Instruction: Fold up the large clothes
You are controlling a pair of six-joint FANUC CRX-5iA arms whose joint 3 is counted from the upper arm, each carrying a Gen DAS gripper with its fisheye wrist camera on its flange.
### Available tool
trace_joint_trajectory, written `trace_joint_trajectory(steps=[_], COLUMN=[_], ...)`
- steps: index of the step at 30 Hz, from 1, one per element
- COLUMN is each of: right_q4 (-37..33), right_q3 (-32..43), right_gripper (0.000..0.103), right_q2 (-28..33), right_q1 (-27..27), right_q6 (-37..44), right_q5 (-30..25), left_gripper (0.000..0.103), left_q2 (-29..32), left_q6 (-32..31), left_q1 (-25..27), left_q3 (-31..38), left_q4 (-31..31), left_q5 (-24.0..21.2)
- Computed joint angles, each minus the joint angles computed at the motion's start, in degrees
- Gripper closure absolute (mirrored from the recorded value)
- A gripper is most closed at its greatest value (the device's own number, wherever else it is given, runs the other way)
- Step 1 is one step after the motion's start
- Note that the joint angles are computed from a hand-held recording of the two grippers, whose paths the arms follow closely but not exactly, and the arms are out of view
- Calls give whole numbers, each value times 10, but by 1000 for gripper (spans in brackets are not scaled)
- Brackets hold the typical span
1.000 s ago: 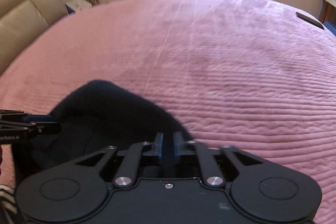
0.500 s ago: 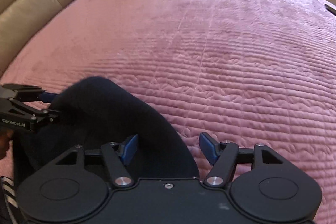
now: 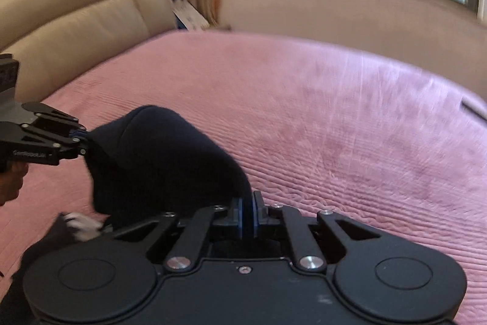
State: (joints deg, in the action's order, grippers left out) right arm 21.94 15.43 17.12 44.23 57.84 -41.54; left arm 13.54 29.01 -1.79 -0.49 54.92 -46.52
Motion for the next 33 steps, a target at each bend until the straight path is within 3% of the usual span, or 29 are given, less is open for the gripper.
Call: trace_joint_trajectory(steps=[4,10,14,17,18,19,20,22,24,26,28,30,31,33], right_q4=[134,186,129,-26,-61,-89,-104,-96,-66,-19,19,-12,-37,-69], right_q3=[-142,-252,-273,-213,-196,-182,-172,-176,-179,-186,-160,-123,-102,-84], right_gripper=[96,95,92,87,82,65,60,60,60,60,60,61,61,61], right_q2=[-95,-174,-178,-143,-137,-137,-138,-160,-171,-164,-116,-69,-46,-18], right_q1=[65,151,190,185,182,180,177,175,171,164,157,147,144,142], right_q6=[-121,-230,-238,-129,-98,-73,-63,-78,-119,-181,-252,-250,-239,-216], right_q5=[27,2,-53,-143,-170,-199,-216,-195,-155,-101,-83,-81,-93,-118], left_gripper=[95,96,95,89,86,83,83,81,77,65,64,66,67,75], left_q2=[-116,-246,-287,-286,-284,-275,-269,-282,-290,-298,-285,-264,-254,-238], left_q6=[3,47,106,133,134,131,129,123,114,108,114,127,133,183], left_q1=[10,36,50,61,67,75,86,106,109,97,62,26,13,-2], left_q3=[-106,-219,-279,-306,-304,-296,-287,-282,-276,-293,-315,-326,-328,-314], left_q4=[-21,-71,-129,-163,-177,-186,-192,-186,-153,-87,-6,33,29,-48], left_q5=[2,-57,-111,-163,-189,-223,-258,-281,-264,-204,-127,-68,-47,-20])
